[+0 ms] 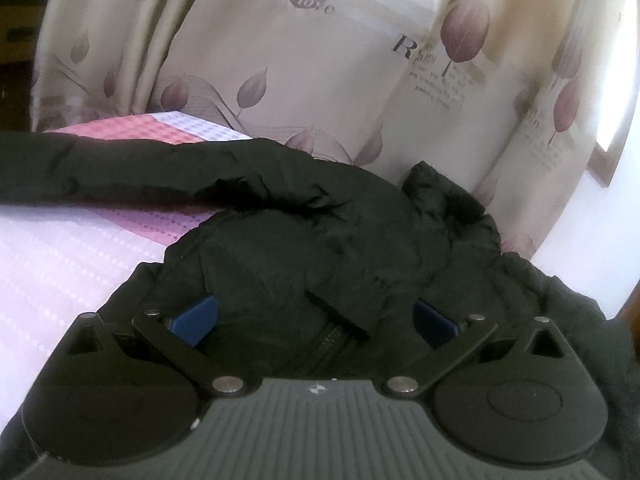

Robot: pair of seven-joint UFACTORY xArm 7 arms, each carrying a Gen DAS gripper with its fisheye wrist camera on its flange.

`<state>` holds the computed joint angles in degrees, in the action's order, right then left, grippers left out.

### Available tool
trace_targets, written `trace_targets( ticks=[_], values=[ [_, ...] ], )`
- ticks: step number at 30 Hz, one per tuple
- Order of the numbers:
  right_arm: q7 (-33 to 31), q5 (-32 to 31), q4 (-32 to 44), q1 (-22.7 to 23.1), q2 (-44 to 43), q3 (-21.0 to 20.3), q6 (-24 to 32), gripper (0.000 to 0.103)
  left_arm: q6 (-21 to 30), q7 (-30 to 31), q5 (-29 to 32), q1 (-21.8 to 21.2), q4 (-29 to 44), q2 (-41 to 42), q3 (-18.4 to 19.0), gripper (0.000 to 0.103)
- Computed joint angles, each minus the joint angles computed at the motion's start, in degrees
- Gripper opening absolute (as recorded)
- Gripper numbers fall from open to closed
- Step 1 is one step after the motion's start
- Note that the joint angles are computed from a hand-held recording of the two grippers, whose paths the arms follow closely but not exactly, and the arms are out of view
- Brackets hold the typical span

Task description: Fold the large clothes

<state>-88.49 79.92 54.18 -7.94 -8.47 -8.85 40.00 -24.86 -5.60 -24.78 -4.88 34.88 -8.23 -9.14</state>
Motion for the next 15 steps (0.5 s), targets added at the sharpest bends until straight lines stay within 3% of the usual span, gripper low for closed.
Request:
trace_targets(
  ticks=[1,2,3,4,7,11,13,15],
  values=[
    [3.9,-3.2,1.5,1.6,1.9,-1.7,3.6,0.094,0.0,-0.2,0.3,-0.1,-0.1,0.0,0.2,0.103],
    [6.3,-5.3,2.9,1.7,3.8,-1.7,6.7,0.076,0.1,-0.6,0.6,-0.2,0.0,0.0,0.4,0.103],
    [8.7,-8.6,4.2,-0.3,5.0,0.7,7.3,0.023,0.1,-0.6,0.7,-0.1,0.0,0.0,0.4,0.103],
    [10.0,-10.2,4.7,-1.1,5.4,2.1,6.6,0.013,0.2,-0.7,0.7,-0.1,0.0,0.1,0.4,0.103],
    [5.5,-4.2,5.8,-2.1,4.0,0.5,5.7,0.009,0.8,1.0,-1.4,0.5,0.5,0.2,-0.8,0.103],
    [4.0,5.5,13.5,-7.4,6.1,-3.5,-2.7,0.007,1.4,3.0,-3.8,0.9,1.2,0.5,-1.8,0.103],
    [5.5,5.5,20.2,-10.5,10.8,-4.3,-7.7,0.007,1.4,2.8,-3.7,0.6,1.1,0.5,-1.4,0.103],
    [9.6,1.6,27.6,-13.1,16.9,-4.7,-11.9,0.007,1.2,2.3,-3.2,0.2,1.1,0.6,-1.0,0.103]
  ],
)
